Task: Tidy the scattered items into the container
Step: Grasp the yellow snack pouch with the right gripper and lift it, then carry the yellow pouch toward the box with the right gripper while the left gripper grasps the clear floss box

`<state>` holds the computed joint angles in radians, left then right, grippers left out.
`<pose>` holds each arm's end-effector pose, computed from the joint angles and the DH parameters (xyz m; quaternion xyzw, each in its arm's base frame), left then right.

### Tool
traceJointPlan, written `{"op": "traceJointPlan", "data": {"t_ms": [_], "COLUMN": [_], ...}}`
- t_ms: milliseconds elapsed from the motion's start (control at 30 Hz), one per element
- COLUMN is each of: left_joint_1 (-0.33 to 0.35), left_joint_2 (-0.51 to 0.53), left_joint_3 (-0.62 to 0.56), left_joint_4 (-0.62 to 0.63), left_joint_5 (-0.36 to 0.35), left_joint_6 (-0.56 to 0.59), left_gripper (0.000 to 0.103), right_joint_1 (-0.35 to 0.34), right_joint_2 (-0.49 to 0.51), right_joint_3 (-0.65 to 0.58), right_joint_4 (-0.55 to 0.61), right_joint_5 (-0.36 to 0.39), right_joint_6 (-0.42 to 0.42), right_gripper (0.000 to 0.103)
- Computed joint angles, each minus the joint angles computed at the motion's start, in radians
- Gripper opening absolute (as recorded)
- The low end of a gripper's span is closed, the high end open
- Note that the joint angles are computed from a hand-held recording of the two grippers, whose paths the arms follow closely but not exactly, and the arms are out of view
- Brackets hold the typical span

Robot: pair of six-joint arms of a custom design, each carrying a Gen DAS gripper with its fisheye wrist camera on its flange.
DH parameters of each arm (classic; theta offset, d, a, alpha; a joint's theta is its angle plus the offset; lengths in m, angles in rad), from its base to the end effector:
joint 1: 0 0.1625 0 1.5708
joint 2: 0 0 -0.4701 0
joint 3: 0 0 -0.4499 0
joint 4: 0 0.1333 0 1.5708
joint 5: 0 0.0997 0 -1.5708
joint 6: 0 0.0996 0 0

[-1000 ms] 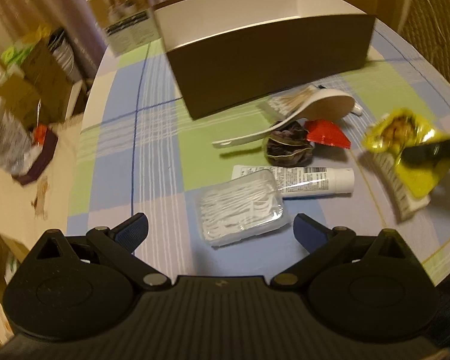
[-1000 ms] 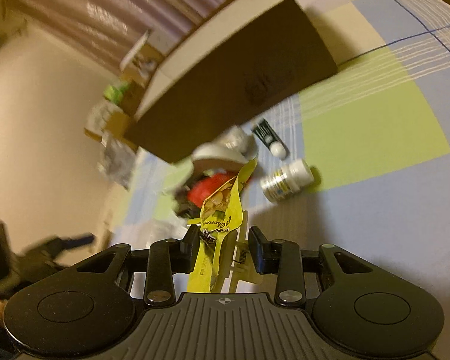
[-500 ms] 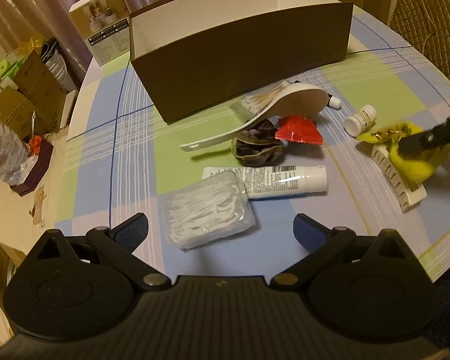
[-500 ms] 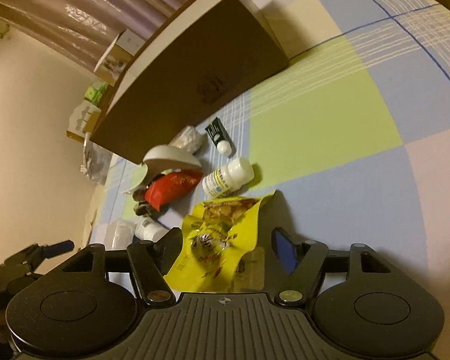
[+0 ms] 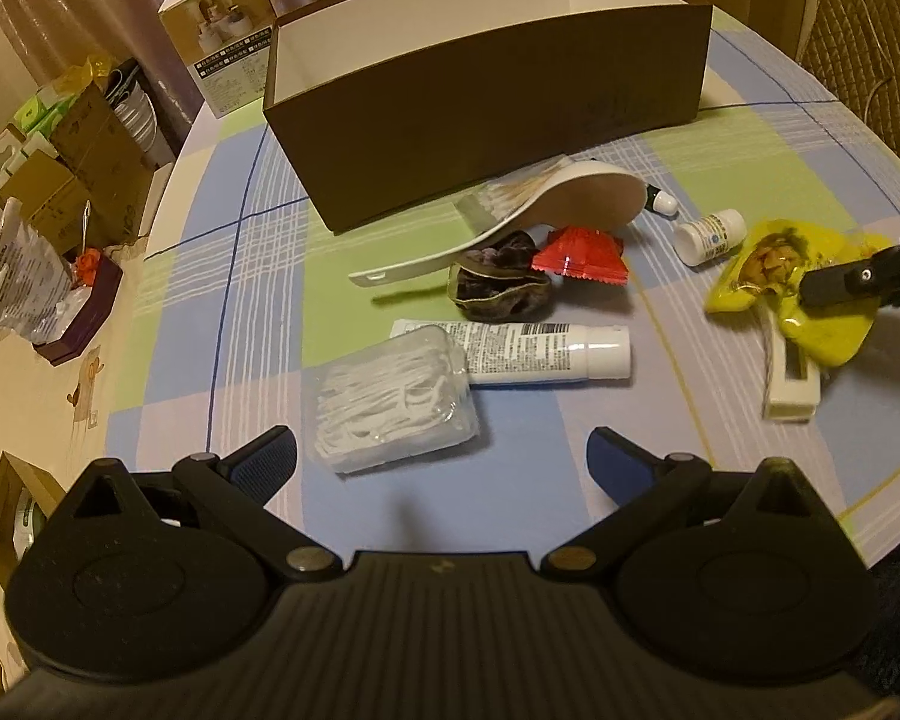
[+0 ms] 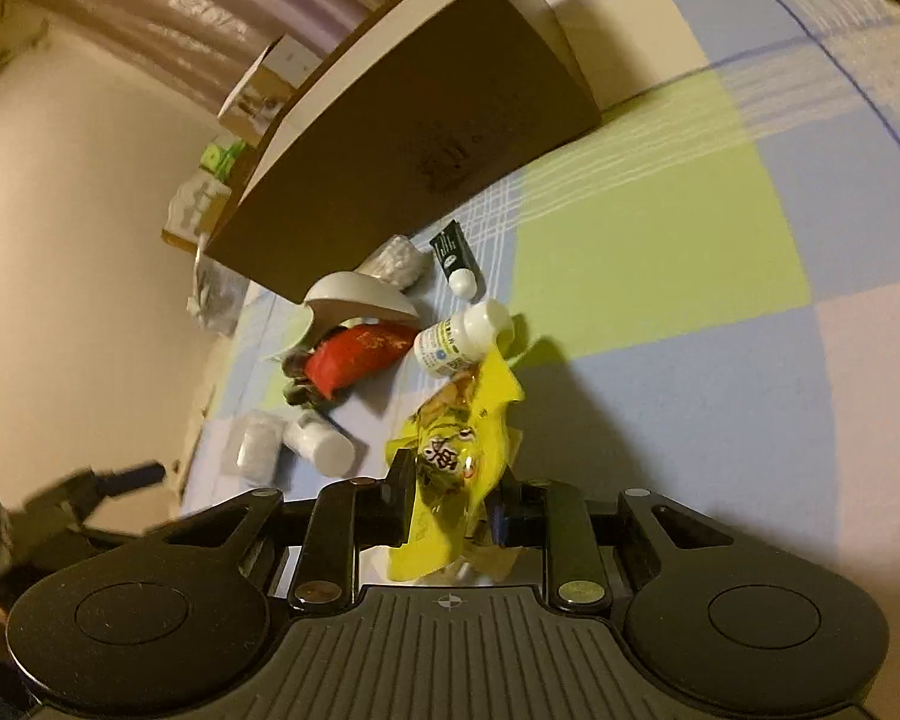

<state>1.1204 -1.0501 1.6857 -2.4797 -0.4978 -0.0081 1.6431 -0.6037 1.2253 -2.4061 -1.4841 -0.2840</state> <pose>-0.1080 -0.7306 0.2843 0.1188 0.8460 -0.2291 0.4665 0.2045 -0.8587 0.0916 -0.1806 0.9768 -0.1105 0.0316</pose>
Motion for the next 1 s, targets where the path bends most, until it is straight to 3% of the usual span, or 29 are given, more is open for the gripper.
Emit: {"op": "traceJointPlan", "data": {"t_ms": [67,100,300,500,700,1000], "left_joint_1": [0.000,0.001,0.017,0.047,0.080,0.147], "left_joint_2": [0.004,0.007,0.012,0.013,0.006,0.010], "left_joint_3": [-0.005,-0.008,-0.018,-0.040,-0.056,-0.127], "left_joint_4": [-0.009,-0.021,-0.096,-0.122,-0.114,0.039], "left_joint_5": [0.000,0.001,-0.025,-0.082,-0.171,-0.312], "left_joint_6": [0.016,0.031,0.179,0.360,0.572,0.789], "left_gripper": [0.102,0.102,0.101,0.099,0.099,0.096], "right_joint_1": [-0.001,-0.002,0.000,-0.020,-0.009,0.014], "right_joint_2": [-0.013,-0.018,-0.033,-0.064,-0.070,-0.088], "right_joint_3": [0.017,0.020,0.042,0.091,0.105,0.138], "right_joint_4": [-0.032,-0.035,-0.082,-0.193,-0.287,-0.343], "right_joint_5": [0.018,0.032,0.014,0.141,0.122,0.067], "right_joint_6": [-0.008,-0.006,0.059,0.203,0.292,0.345], "right_gripper": [0.019,0.006,0.006,0.006,0.006,0.006]}}
